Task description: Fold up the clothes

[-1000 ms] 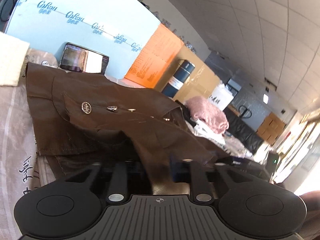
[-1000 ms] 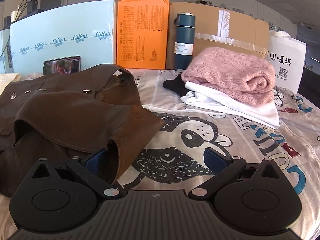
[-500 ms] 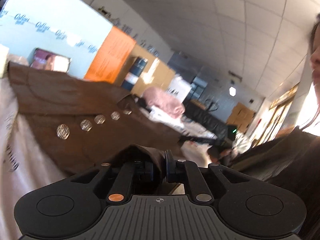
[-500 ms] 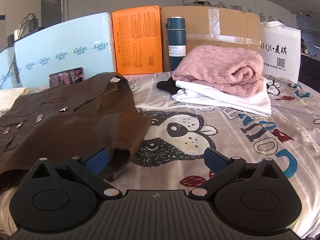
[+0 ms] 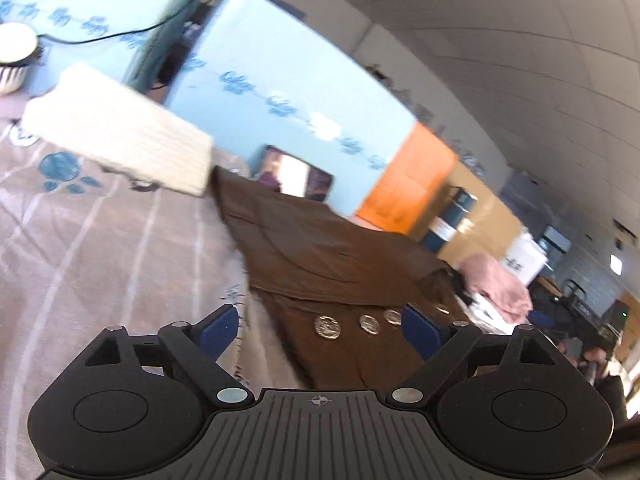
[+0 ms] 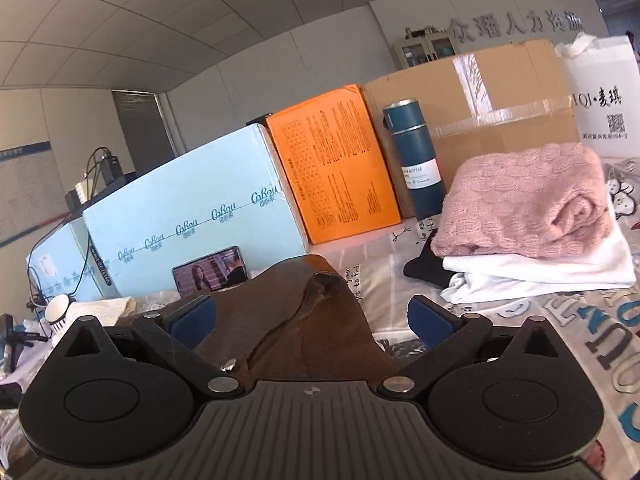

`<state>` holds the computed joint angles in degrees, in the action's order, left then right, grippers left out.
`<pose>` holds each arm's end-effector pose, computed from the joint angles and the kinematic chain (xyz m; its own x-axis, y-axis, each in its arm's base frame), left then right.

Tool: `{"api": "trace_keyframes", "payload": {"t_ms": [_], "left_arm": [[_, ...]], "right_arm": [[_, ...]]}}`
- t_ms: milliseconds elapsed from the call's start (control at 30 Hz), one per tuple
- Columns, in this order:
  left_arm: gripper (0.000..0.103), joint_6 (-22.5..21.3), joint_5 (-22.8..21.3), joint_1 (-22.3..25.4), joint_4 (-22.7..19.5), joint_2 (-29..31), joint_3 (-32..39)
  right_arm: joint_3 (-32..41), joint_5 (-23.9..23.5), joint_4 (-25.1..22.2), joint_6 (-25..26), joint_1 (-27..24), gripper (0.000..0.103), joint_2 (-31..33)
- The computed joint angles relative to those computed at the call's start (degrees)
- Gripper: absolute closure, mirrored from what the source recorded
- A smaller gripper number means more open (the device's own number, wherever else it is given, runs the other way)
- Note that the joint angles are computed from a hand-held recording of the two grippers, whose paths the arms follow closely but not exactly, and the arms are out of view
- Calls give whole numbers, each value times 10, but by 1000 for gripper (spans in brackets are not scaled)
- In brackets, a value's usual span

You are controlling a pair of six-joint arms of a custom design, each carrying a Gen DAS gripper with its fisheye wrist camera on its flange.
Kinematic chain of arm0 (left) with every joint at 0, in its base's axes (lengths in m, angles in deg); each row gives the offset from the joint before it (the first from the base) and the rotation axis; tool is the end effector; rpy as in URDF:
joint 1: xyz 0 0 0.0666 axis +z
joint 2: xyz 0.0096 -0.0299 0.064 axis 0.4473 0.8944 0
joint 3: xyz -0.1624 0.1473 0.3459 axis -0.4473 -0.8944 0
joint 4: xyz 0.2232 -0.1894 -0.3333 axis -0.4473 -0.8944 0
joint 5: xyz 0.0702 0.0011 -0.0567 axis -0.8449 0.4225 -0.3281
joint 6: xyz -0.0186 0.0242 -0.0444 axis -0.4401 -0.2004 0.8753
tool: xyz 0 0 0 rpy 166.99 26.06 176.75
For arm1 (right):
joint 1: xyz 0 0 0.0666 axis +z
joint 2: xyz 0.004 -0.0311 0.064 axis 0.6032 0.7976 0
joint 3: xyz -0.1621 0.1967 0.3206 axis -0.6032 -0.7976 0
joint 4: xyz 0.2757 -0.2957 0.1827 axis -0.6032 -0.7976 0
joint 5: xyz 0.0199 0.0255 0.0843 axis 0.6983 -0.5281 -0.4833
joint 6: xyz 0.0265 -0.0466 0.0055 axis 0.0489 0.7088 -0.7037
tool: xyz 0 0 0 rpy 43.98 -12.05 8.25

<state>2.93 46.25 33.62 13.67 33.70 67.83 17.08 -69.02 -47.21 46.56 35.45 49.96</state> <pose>0.5560 0.0536 0.3773 -0.4633 -0.4531 -0.7616 0.0689 0.8384 -0.5407 0.6402 0.0002 0.4299 -0.4284 0.2077 -0.8794 -0.3954 0.8320 0.3891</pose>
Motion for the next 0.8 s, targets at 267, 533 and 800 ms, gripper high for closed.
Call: {"api": "trace_keyframes", "payload": {"t_ms": [267, 533, 800], "left_arm": [[12, 82, -61, 0, -54, 112, 131], [72, 34, -134, -30, -139, 198, 255], [100, -37, -160, -56, -114, 210, 281]], "right_arm": [[302, -16, -187, -66, 20, 1, 223], [414, 62, -317, 104, 52, 41, 295], [411, 143, -273, 81, 57, 96, 298]]}}
